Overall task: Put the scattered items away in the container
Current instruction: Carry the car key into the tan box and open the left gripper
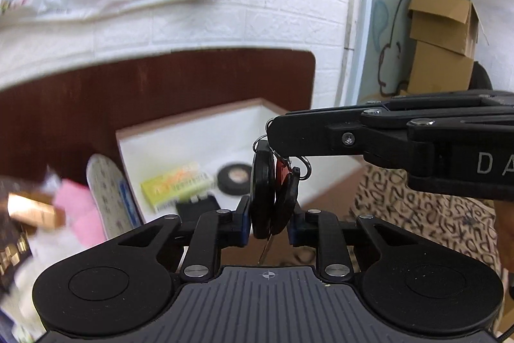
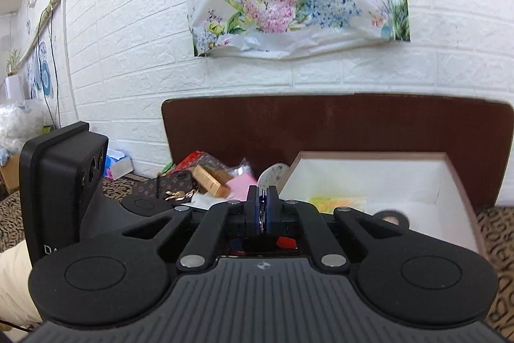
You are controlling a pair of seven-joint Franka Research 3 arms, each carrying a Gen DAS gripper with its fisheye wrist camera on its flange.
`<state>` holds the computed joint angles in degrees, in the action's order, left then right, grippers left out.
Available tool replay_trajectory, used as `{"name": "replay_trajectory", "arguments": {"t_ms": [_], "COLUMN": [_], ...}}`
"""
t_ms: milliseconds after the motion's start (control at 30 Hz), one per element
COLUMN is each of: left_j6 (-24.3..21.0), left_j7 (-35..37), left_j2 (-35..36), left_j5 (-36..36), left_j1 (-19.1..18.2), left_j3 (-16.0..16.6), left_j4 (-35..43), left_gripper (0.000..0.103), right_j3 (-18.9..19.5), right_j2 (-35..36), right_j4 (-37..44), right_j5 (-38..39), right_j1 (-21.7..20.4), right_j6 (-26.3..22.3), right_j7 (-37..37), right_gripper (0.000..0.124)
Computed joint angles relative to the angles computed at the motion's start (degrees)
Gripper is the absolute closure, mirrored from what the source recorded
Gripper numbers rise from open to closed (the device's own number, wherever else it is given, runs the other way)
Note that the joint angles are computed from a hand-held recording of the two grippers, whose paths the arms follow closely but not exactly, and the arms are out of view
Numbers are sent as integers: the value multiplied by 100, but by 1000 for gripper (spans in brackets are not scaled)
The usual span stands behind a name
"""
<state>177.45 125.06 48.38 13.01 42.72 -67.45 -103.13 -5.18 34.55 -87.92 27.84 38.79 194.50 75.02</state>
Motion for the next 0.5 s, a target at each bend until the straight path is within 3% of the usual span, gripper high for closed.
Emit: {"name": "replay_trajectory", "arguments": {"t_ms": [133,300,400,500], "left_j6": [-425,-1424,-2176,-2870], "left_j7": [8,-126,-282,-385], "left_j2": [-55,97,422,850], "left_j5": [-168,-429,-459,-380], "left_j1": [-733,-2031,-2865,-3662], "left_j3": [449,1449,2116,2774], "left_j4": [925,2425,3471,4553], "left_gripper": [83,83,83,83], "right_j3": [-1097,-2000,-2111,-1940], "right_j2": [403,1084,1412,1660], "right_j4": [791,1744,2171,2524], "right_j5": [81,-213,-367,-481], "right_j1": [565,694,497,179], "right_j6": [-595,-1436,-1946,-2398], "right_j7": [225,1034,1482,1773], "right_gripper": [119,119,119,119]}}
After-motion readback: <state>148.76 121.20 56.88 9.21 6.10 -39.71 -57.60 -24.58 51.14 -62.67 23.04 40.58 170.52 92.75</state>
